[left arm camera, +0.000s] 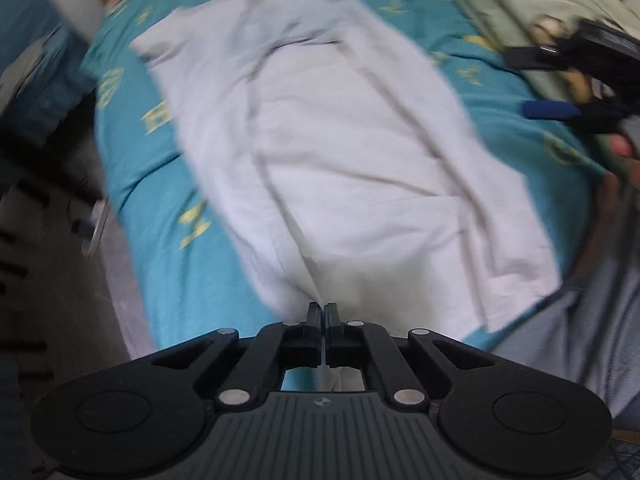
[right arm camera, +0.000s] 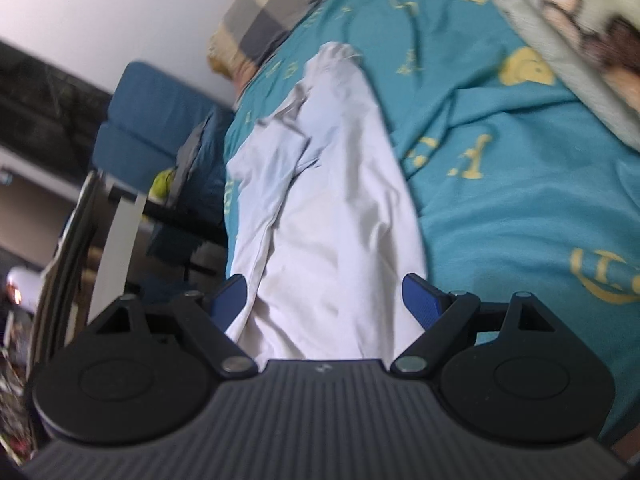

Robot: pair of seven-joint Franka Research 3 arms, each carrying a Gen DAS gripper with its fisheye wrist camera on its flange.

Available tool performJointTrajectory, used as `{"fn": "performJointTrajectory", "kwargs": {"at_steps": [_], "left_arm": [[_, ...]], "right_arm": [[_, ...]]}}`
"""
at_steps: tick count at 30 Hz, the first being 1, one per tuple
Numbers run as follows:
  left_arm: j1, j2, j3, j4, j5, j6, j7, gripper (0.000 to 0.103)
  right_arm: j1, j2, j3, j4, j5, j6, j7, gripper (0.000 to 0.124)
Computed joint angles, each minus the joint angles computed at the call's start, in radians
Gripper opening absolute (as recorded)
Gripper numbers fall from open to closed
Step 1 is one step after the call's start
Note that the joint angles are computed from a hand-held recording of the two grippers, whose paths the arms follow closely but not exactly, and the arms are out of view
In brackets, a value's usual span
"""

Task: Fold clothes

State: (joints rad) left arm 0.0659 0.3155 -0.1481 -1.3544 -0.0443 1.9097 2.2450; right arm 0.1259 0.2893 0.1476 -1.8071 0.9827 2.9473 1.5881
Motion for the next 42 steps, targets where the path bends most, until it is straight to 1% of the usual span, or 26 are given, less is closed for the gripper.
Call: {"fn": "performJointTrajectory", "kwargs": {"at_steps": [4, 6, 8, 9, 10, 11, 12, 13, 14, 16, 20, 21, 22, 24, 25, 27, 28, 30, 32, 34, 35, 36, 37, 38, 39, 42], "left_arm": [[-0.038, -0.029, -0.029, -0.080, -0.013, 0.029, 0.017, 0.003], [-0.049, -0.032, -0.032, -0.113, -0.022, 0.040, 0.012, 0.005], [-0.042, -0.025, -0.026, -0.131, -0.044, 0.042, 0.008, 0.010], [-0.028, -0.012, -0.021, -0.122, -0.068, 0.036, 0.010, 0.015], [-0.015, -0.010, -0.019, -0.117, -0.098, 0.029, -0.002, 0.023], [0.006, -0.001, -0.015, -0.111, -0.140, 0.031, -0.007, 0.028], [0.026, -0.003, -0.012, -0.110, -0.182, 0.035, -0.024, 0.041], [0.046, -0.005, -0.009, -0.109, -0.224, 0.039, -0.042, 0.047], [0.064, -0.007, -0.005, -0.113, -0.265, 0.053, -0.068, 0.048], [0.098, -0.013, 0.005, -0.132, -0.337, 0.084, -0.125, 0.057], [0.142, -0.017, 0.014, -0.190, -0.421, 0.169, -0.182, 0.063], [0.142, -0.008, 0.021, -0.185, -0.409, 0.174, -0.211, 0.065], [0.143, 0.003, 0.025, -0.180, -0.396, 0.178, -0.240, 0.065], [0.172, 0.001, 0.012, -0.184, -0.453, 0.194, -0.216, 0.065], [0.184, 0.000, 0.007, -0.186, -0.482, 0.201, -0.203, 0.067], [0.180, -0.021, 0.005, -0.211, -0.472, 0.232, -0.180, 0.071], [0.178, -0.032, 0.006, -0.223, -0.468, 0.248, -0.169, 0.071], [0.167, -0.045, 0.008, -0.235, -0.426, 0.230, -0.142, 0.070], [0.150, -0.050, 0.015, -0.228, -0.364, 0.186, -0.132, 0.068], [0.129, -0.067, 0.024, -0.244, -0.288, 0.172, -0.135, 0.062], [0.127, -0.069, 0.025, -0.244, -0.277, 0.156, -0.128, 0.059], [0.124, -0.067, 0.027, -0.238, -0.262, 0.134, -0.124, 0.043], [0.120, -0.065, 0.028, -0.232, -0.248, 0.113, -0.119, 0.008], [0.115, -0.074, 0.027, -0.243, -0.233, 0.119, -0.106, 0.004], [0.110, -0.084, 0.027, -0.254, -0.220, 0.125, -0.092, 0.003], [0.105, -0.131, 0.017, -0.270, -0.259, 0.121, -0.018, 0.003]], "right_arm": [[-0.017, 0.001, 0.015, 0.005, 0.056, -0.018, -0.040, 0.086], [-0.017, 0.000, 0.013, 0.005, 0.066, -0.025, -0.056, 0.086], [-0.014, -0.001, 0.005, 0.002, 0.061, -0.038, -0.057, 0.086], [-0.014, -0.002, 0.002, 0.001, 0.059, -0.045, -0.058, 0.086], [-0.014, -0.002, -0.001, 0.000, 0.057, -0.053, -0.057, 0.086], [-0.009, 0.001, -0.010, 0.001, 0.040, -0.060, -0.043, 0.086], [-0.005, 0.003, -0.017, 0.003, 0.023, -0.066, -0.029, 0.086], [-0.002, 0.006, -0.022, 0.004, 0.006, -0.073, -0.015, 0.087], [0.001, 0.010, -0.028, 0.006, -0.014, -0.080, -0.003, 0.087], [0.009, 0.020, -0.037, 0.018, -0.070, -0.104, 0.018, 0.086], [0.026, 0.043, -0.064, 0.046, -0.204, -0.180, 0.086, 0.086], [0.034, 0.046, -0.074, 0.050, -0.243, -0.195, 0.115, 0.086], [0.041, 0.050, -0.084, 0.055, -0.281, -0.209, 0.143, 0.086], [0.051, 0.055, -0.098, 0.062, -0.343, -0.233, 0.201, 0.086], [0.055, 0.057, -0.103, 0.065, -0.368, -0.241, 0.227, 0.086], [0.064, 0.058, -0.112, 0.065, -0.417, -0.240, 0.271, 0.086], [0.067, 0.058, -0.114, 0.064, -0.437, -0.236, 0.289, 0.086], [0.069, 0.059, -0.113, 0.066, -0.460, -0.228, 0.315, 0.086], [0.070, 0.060, -0.112, 0.066, -0.476, -0.220, 0.336, 0.086], [0.073, 0.060, -0.113, 0.066, -0.495, -0.213, 0.357, 0.086], [0.073, 0.060, -0.113, 0.066, -0.501, -0.209, 0.364, 0.086], [0.069, 0.059, -0.108, 0.064, -0.499, -0.204, 0.363, 0.086], [0.065, 0.059, -0.103, 0.063, -0.495, -0.200, 0.361, 0.086], [0.063, 0.060, -0.101, 0.063, -0.492, -0.198, 0.361, 0.086], [0.061, 0.060, -0.098, 0.063, -0.490, -0.197, 0.361, 0.086], [0.050, 0.054, -0.085, 0.054, -0.468, -0.190, 0.341, 0.086]]}}
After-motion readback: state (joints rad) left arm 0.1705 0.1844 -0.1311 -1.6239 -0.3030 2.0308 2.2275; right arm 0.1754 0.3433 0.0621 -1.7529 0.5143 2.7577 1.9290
